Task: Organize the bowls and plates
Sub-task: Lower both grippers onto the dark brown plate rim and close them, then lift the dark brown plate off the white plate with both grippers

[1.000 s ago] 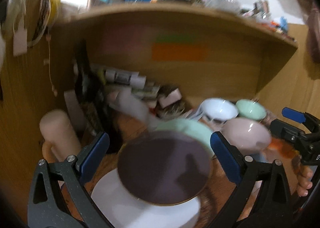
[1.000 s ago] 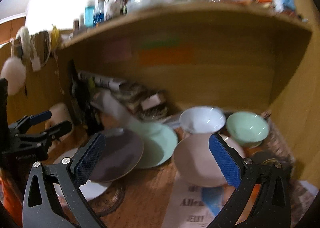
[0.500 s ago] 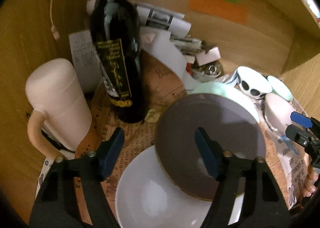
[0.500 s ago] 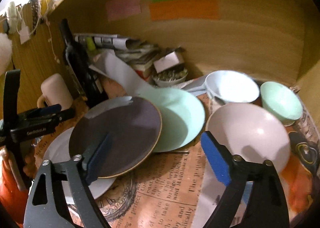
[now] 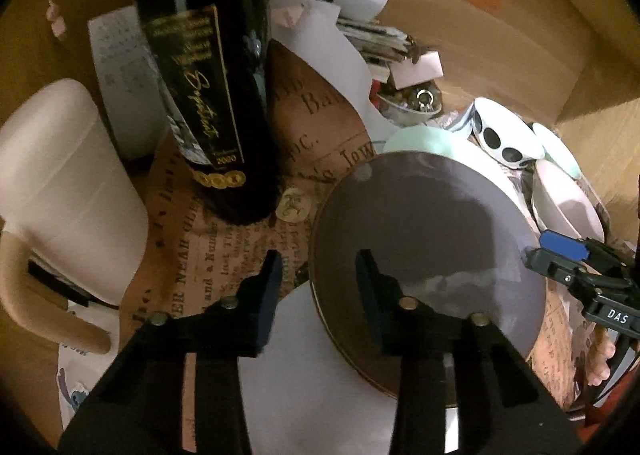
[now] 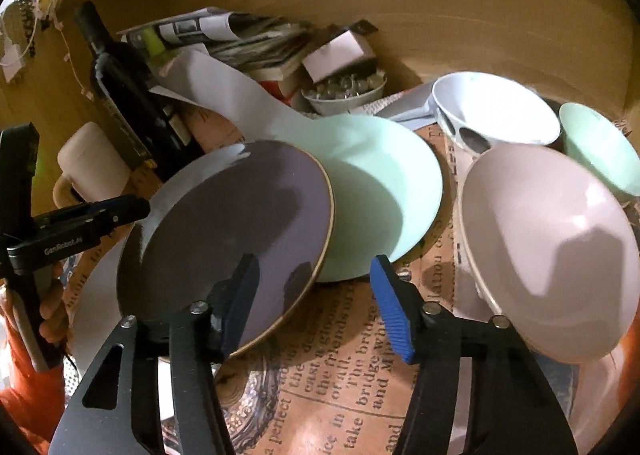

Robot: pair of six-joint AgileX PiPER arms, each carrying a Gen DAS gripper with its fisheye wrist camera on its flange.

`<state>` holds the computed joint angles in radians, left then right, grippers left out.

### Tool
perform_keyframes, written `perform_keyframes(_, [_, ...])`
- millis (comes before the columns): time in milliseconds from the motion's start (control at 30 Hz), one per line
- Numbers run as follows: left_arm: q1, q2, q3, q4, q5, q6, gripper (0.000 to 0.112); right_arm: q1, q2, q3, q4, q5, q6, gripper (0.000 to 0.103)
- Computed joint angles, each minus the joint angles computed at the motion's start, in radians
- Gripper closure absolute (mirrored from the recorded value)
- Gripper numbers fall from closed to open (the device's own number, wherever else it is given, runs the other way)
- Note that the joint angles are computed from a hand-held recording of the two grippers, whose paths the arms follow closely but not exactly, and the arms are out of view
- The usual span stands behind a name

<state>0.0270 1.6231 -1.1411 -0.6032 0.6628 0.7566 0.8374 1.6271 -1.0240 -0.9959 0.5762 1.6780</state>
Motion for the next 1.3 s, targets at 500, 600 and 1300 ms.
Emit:
perform_keyframes(500, [-0.016,0.033,-0.023,0.011,0.026,0.001,0.088,-0.045,0.037,-0.026,0.082,-0.09,-0.078,0.075])
perform_keyframes(600, [-0.012,0.04,-0.029,0.008,0.037,0.006,0.088,-0.034,0.05,-0.044,0.078,-0.075,-0.086,0.079])
perform_keyframes(1300, [0.0,-0.111,0.046,-0.213,0.183,0.251,0.105,0.019,0.035,-0.081,0.076,-0.047,-0.119,0.091])
